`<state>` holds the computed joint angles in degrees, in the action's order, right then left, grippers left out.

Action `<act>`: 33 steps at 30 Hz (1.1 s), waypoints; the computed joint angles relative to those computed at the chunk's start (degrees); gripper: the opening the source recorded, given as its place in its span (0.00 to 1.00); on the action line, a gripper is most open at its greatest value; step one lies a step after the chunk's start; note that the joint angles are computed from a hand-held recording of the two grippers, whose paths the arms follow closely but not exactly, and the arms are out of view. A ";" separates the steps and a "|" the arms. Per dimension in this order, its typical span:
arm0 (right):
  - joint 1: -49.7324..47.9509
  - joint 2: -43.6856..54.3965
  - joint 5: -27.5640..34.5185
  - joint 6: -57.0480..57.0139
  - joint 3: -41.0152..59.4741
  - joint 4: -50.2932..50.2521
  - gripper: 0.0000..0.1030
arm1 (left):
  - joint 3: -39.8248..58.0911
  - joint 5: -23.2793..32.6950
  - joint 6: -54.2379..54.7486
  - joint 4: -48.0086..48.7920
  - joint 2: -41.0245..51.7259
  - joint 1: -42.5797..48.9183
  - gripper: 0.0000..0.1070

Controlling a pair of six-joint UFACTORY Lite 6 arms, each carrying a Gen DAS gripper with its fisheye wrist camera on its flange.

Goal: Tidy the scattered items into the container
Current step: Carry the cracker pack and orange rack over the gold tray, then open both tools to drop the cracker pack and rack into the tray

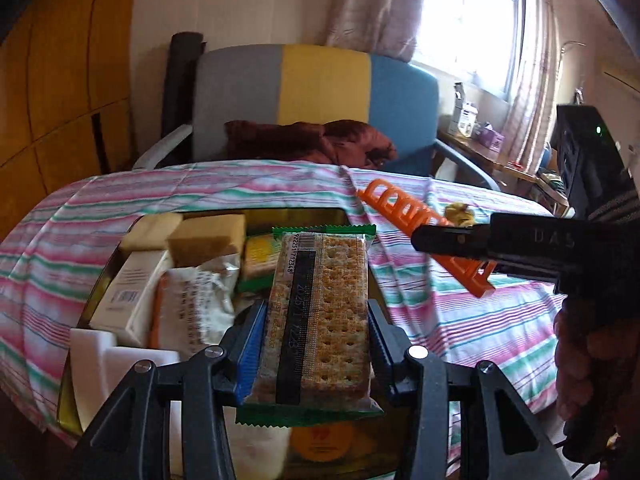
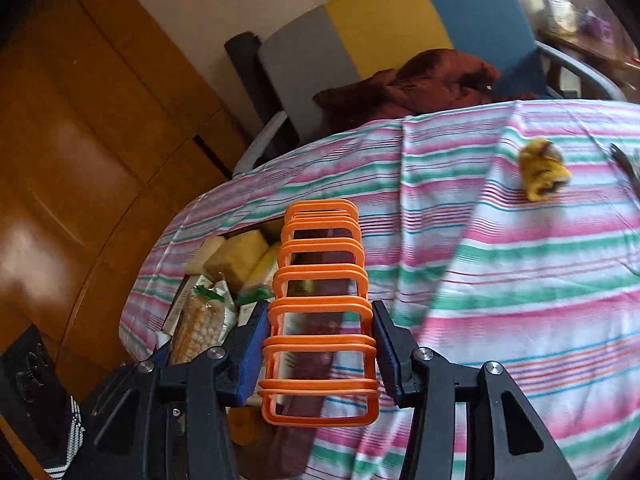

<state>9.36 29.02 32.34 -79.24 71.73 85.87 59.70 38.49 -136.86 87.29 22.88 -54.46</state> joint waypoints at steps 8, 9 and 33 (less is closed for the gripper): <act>9.25 16.12 -4.30 18.70 23.62 -14.89 0.49 | 0.39 -11.61 5.59 -6.80 2.55 8.23 0.47; 9.95 19.14 -4.59 23.53 27.97 -19.28 0.50 | -0.79 -12.87 3.37 -5.30 1.64 8.64 0.47; 15.13 15.75 -14.75 18.69 22.47 -26.61 0.17 | 0.84 -3.00 7.23 -11.64 3.29 7.93 0.21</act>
